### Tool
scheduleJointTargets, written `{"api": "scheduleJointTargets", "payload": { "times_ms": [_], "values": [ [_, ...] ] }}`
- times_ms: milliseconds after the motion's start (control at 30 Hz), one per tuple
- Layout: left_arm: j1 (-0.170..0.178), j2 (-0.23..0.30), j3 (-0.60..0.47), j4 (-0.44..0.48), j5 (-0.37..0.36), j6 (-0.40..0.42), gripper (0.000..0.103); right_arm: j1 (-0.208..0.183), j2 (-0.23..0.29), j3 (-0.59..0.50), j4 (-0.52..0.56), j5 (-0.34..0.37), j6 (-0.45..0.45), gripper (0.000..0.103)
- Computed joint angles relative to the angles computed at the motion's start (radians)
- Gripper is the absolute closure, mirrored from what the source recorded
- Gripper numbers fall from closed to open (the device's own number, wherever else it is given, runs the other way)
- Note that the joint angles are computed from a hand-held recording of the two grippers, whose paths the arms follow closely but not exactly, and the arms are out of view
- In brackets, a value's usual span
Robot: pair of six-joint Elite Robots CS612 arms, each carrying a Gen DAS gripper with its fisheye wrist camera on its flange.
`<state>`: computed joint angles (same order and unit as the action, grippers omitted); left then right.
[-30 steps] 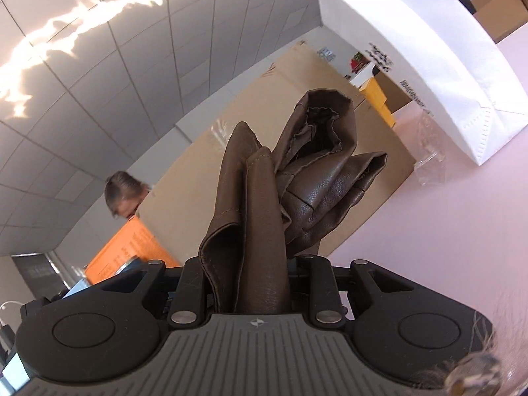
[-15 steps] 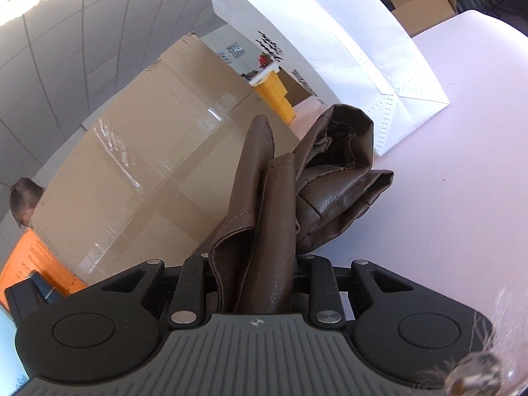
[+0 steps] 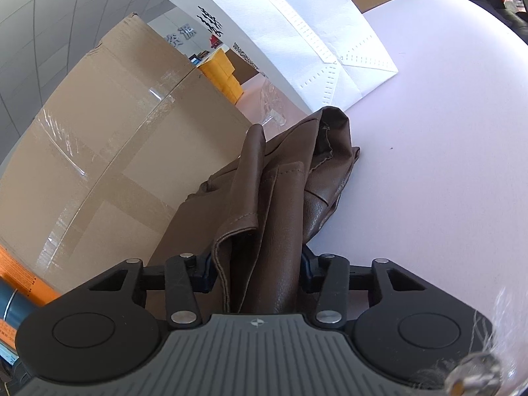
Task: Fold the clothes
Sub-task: 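Carry the folded jacket with both grippers beside the cardboard box and lower it, then open both grippers to release the folded brown jacket and pull back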
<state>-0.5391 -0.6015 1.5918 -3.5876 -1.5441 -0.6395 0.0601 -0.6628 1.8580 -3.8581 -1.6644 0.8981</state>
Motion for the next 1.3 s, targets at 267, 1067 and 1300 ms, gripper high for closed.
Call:
{"api": "scheduleJointTargets", "payload": {
  "times_ms": [267,1067,1300],
  "values": [
    [-0.003,0.038,-0.065,0.013,0.088,0.003,0.064,-0.006,-0.005,-0.002,0.008,0.065,-0.057,0.064],
    [-0.07,-0.136,0.257,-0.241,0.248,0.019,0.007,0.079,0.083,-0.058,-0.356,-0.416,-0.176,0.005],
    [-0.116,-0.19,0.433,-0.456,0.364,0.219,0.0,0.115,0.093,-0.075,-0.422,-0.523,-0.25,0.004]
  ]
}}
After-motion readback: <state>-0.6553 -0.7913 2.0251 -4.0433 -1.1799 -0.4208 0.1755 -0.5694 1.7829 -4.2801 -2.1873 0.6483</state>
